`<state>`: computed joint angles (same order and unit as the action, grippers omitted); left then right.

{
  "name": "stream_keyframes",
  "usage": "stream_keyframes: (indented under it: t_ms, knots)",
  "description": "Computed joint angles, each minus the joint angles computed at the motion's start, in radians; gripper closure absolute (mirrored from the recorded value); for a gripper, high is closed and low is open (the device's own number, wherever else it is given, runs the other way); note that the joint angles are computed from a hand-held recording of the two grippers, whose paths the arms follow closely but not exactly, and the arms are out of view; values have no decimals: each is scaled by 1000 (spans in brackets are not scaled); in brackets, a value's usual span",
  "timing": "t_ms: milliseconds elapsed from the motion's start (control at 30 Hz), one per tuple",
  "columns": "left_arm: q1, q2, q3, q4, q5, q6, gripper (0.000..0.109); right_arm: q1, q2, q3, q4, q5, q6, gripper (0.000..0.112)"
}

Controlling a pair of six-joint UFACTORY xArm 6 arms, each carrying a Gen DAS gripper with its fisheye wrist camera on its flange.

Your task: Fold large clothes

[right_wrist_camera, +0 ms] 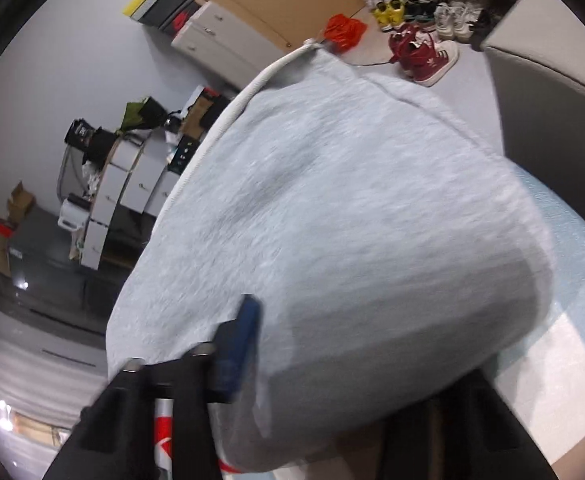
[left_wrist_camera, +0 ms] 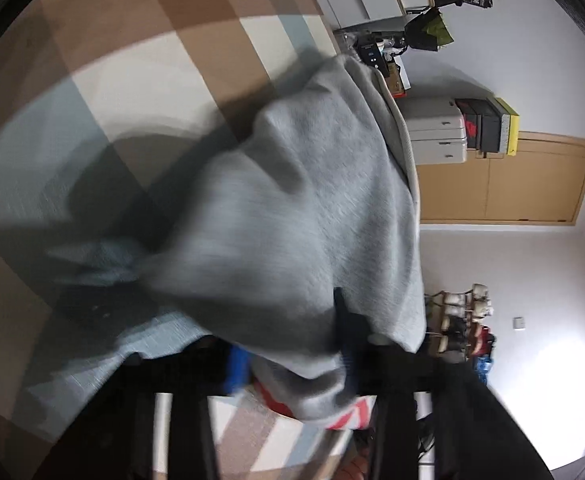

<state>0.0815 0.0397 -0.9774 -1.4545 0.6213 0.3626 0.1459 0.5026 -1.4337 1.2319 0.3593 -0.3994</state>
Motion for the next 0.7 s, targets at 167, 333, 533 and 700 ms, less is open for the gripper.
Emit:
stream_keyframes:
  t_ms: [167,333,533,700]
  knots:
    - [-17,-13,36,-104,-42,80,89,6,-50,56,-6,-46,-105,92]
    - [-8,-73,90,-148,-64,130,90,40,-89,86,-152,-127,-91,94]
    - [14,-114,145,-257,-48,216,90,61,-118,138,-227,-181,-148,95]
    - [12,-134,164,-280,-73,235,91,67,-144,175,-334,-189,-90,96]
